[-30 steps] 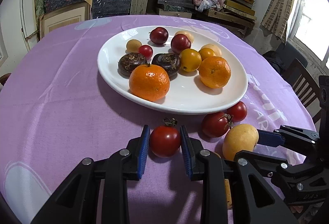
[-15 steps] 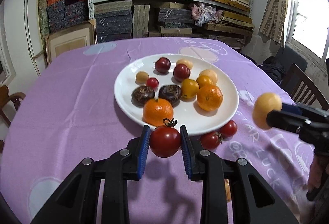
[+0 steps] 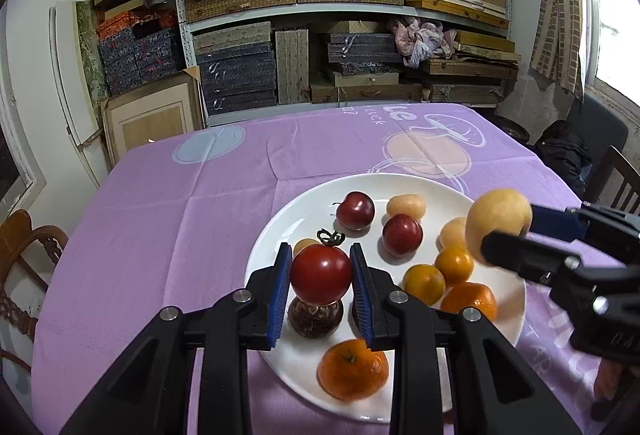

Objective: Organize fruits
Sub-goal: 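Carry the tomato and pear onto the white plate and open both grippers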

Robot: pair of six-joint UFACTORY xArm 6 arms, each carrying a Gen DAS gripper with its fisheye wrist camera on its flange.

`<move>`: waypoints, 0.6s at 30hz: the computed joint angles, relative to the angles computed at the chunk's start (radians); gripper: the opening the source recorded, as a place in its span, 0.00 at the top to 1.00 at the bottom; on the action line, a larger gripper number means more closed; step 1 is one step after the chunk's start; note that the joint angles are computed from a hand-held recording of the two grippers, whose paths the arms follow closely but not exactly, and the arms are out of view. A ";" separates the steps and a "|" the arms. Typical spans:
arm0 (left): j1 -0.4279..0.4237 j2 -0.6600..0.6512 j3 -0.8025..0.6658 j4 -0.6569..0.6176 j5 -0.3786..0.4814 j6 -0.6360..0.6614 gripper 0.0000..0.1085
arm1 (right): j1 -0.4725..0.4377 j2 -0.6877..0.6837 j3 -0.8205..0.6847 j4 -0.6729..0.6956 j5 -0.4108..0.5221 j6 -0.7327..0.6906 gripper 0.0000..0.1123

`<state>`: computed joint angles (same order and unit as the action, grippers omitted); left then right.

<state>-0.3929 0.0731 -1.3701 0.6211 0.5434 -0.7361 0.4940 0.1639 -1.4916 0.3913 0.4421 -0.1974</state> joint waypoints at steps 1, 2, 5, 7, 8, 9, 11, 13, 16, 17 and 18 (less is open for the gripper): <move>0.008 0.014 -0.009 -0.007 -0.004 0.006 0.73 | 0.002 0.024 -0.018 -0.007 0.005 0.003 0.59; 0.012 0.030 -0.024 -0.006 -0.002 0.006 0.73 | 0.002 0.042 -0.031 -0.011 0.009 0.003 0.59; 0.024 0.071 -0.055 -0.002 0.000 0.004 0.73 | 0.005 0.085 -0.064 -0.026 0.017 0.010 0.59; 0.028 0.095 -0.072 0.004 0.003 0.000 0.73 | 0.007 0.100 -0.073 -0.049 0.016 0.020 0.59; 0.030 0.106 -0.079 0.008 0.005 -0.004 0.73 | 0.006 0.108 -0.077 -0.058 0.017 0.024 0.59; 0.033 0.112 -0.080 0.006 0.002 -0.005 0.73 | 0.006 0.115 -0.081 -0.060 0.019 0.024 0.59; 0.039 0.129 -0.089 -0.007 -0.001 0.001 0.73 | 0.003 0.129 -0.090 -0.063 0.026 0.023 0.59; 0.042 0.142 -0.093 -0.013 -0.002 0.006 0.73 | 0.002 0.130 -0.081 -0.053 0.007 0.014 0.59; 0.044 0.154 -0.095 -0.008 -0.001 0.003 0.72 | 0.000 0.141 -0.099 -0.064 0.018 0.017 0.58; 0.043 0.157 -0.097 -0.002 0.004 -0.001 0.68 | 0.000 0.146 -0.109 -0.082 0.025 0.027 0.58; 0.042 0.158 -0.097 -0.001 0.006 -0.004 0.64 | 0.001 0.150 -0.113 -0.109 0.025 0.044 0.58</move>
